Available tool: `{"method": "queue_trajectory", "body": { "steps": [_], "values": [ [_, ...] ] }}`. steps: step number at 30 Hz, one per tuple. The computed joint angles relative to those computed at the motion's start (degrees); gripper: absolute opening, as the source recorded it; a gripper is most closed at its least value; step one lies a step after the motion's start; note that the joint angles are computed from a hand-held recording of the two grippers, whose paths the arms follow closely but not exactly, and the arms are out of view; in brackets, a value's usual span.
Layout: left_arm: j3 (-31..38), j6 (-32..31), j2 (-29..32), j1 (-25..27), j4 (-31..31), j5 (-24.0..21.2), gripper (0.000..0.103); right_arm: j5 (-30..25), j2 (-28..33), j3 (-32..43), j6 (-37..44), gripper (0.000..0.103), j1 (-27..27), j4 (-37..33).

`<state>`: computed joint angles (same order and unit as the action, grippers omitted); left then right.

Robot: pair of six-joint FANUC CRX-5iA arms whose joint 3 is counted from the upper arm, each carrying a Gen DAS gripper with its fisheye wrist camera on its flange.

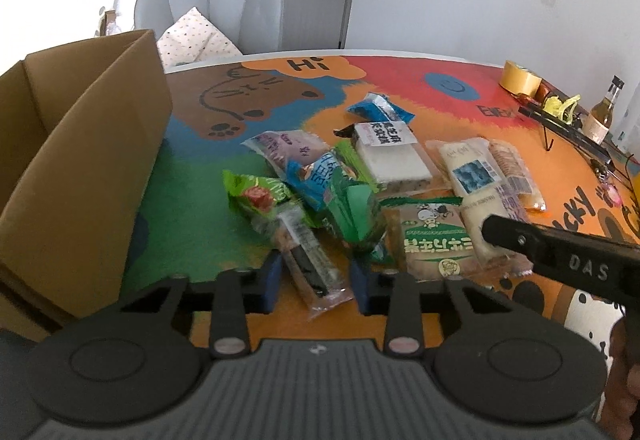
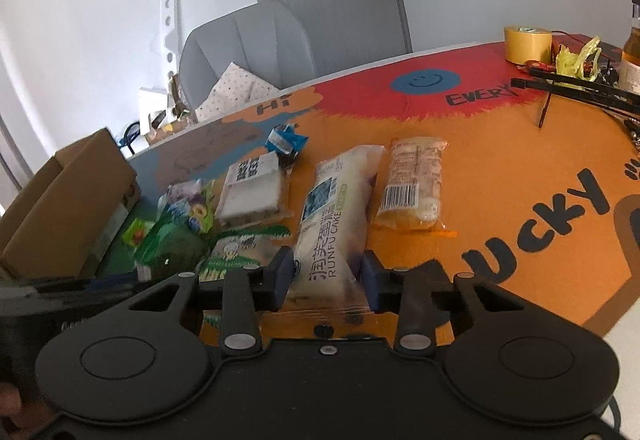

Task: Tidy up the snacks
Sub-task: 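Grasp the clear plastic packet with the left gripper while the right grasps the Runfu cake bag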

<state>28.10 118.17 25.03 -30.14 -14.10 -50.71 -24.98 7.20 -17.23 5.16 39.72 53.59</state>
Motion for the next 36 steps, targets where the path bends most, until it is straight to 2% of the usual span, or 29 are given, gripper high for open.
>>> {"method": "queue_trajectory", "body": {
  "steps": [2, 10, 14, 19, 22, 24, 26, 34, 36],
  "values": [
    [-1.27, -0.08, -0.81, 0.35, 0.76, 0.71, 0.021, -0.60, -0.69, -0.41, 0.85, 0.034, 0.66, -0.89],
    [-6.78, -2.28, -4.57, 1.29, 4.33, 2.30, 0.018, -4.68, -4.13, -1.96, 3.27, 0.033, 4.12, -5.68],
    [-8.63, -4.79, -6.15, 1.66, 6.51, 1.38, 0.019, -8.93, -5.56, -1.42, 4.48, 0.035, 6.36, -9.09],
    [-8.92, -3.66, -7.49, 0.62, 3.45, 0.80, 0.025, -10.83, -5.58, -1.76, 1.89, 0.041, 7.52, -6.06],
    [-8.92, -4.28, -7.21, 1.07, 5.04, 0.99, 0.029, -11.21, -4.77, -0.89, 2.06, 0.044, 7.50, -5.70],
    [-8.32, -3.68, -6.78, 0.88, 4.32, 0.85, 0.031, -11.29, -4.24, -0.64, 2.05, 0.053, 7.36, -4.76],
    [-7.73, -3.49, -6.22, 0.75, 4.00, 0.89, 0.034, -11.92, -3.52, -0.03, 2.16, 0.056, 7.42, -4.41],
    [-6.50, -2.31, -5.00, 0.38, 2.27, 0.24, 0.034, -14.46, -0.34, 3.02, 4.69, 0.056, 7.71, -5.44],
    [-6.50, -2.33, -5.07, 0.22, 1.73, 0.03, 0.030, -14.85, 0.14, 3.03, 4.86, 0.053, 7.96, -4.48]
  ]
}}
